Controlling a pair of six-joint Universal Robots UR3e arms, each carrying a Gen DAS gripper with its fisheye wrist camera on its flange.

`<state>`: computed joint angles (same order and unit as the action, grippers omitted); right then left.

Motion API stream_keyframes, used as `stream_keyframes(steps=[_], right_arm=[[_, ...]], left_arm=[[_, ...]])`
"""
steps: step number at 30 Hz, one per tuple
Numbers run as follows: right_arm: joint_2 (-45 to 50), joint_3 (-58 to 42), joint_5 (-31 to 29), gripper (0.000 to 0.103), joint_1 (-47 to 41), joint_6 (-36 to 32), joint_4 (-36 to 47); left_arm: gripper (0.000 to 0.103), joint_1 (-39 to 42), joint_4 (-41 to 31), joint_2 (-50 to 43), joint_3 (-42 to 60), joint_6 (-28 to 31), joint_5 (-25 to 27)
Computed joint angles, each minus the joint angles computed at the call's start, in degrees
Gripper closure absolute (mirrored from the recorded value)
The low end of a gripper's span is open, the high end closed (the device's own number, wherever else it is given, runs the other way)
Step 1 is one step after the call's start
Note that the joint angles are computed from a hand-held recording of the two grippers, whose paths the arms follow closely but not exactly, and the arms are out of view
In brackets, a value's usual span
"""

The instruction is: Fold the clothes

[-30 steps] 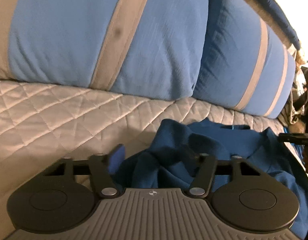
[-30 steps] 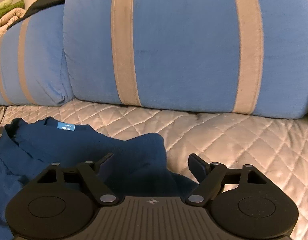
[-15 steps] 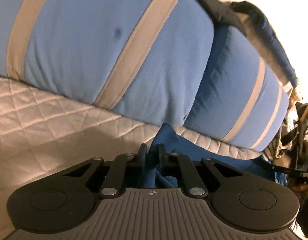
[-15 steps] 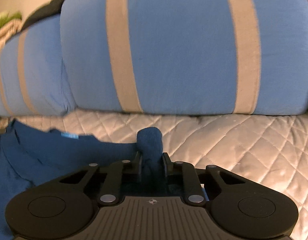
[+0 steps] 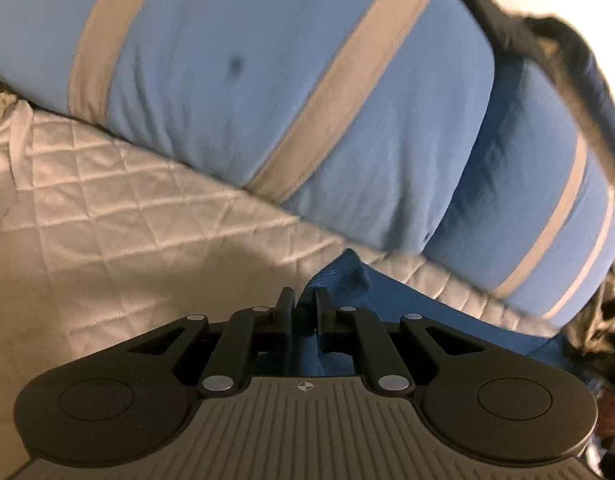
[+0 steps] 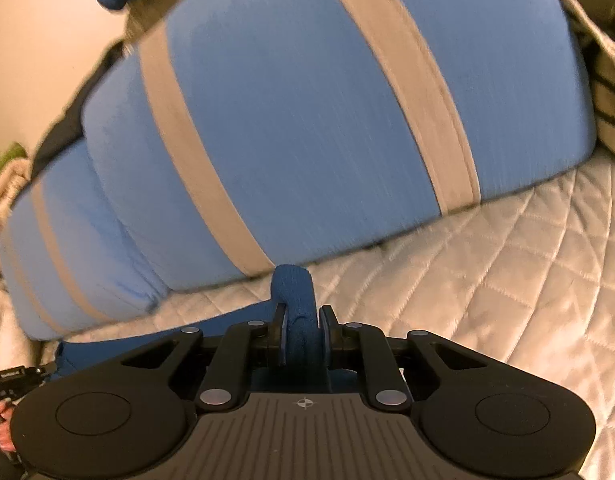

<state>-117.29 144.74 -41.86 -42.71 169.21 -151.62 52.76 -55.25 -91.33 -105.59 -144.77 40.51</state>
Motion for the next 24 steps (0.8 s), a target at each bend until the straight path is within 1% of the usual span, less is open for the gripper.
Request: stream_keyframes(steps=[2,3,4,5,6,7,9,12,14,15,17,18,20,23,24], right_arm=[[4.99,-1.13,-4.89,0.08,4.52,1.81,-5.51],[7.1,-1.68,-8.51,0.079,7.39,3.41,-9.17],[7.2,-1.81,-11.07,0.071,9.22,4.15,-10.96],[6.51,-1.93,-12.11,0.064,10.06,3.44,-10.9],[6.27,-2.1,-12.48,0.05,10.45,2.67,-11.0],[5.43,-1.95,-12.84,0.044,10.6,2.2,-11.11],[3.81,-1.77,-13.24,0.041,10.68,0.64,-10.95],[2.02,-2.21,-14.07,0.04,11.53,-1.72,-9.44],[2.4,-2.56,-16.26,0.04,13.23,-2.12,-10.35],[2.44,-2.96,-17.26,0.04,14.06,-1.91,-10.38],[1.41,-3.06,-17.28,0.04,14.48,-1.68,-9.39],[0.78,-3.11,-16.88,0.04,14.34,-1.75,-8.51],[-0.99,-3.0,-16.04,0.04,13.64,-2.27,-6.7],[-3.96,-2.84,-14.95,0.039,12.45,-4.03,-3.17],[-5.26,-2.82,-14.39,0.039,11.92,-4.82,-1.64]], left_arm=[[0.089,-1.15,3.5,-0.07,-1.51,0.1,1.51],[0.088,-1.16,4.03,0.1,-2.08,0.51,1.52],[0.088,-1.0,3.58,0.22,-2.04,1.53,1.0],[0.083,-0.85,3.0,0.5,-1.88,2.34,0.78],[0.079,-0.37,2.4,1.1,-2.12,3.46,0.31],[0.078,-0.04,2.15,2.0,-2.47,4.61,-0.09],[0.069,-0.1,3.25,3.45,-3.49,7.17,-0.64],[0.061,-1.2,7.6,6.28,-6.75,12.85,-0.3],[0.059,-2.97,10.11,6.72,-8.1,16.46,0.82],[0.059,-4.43,12.27,6.47,-8.62,17.7,2.25],[0.059,-6.53,15.02,5.86,-9.43,19.94,4.05],[0.059,-7.78,17.1,4.93,-9.68,20.13,5.19],[0.059,-10.01,20.77,3.16,-9.69,18.56,7.79],[0.06,-12.3,23.57,-0.34,-8.15,16.03,9.84],[0.063,-12.81,23.77,-1.38,-7.51,15.56,10.28]])
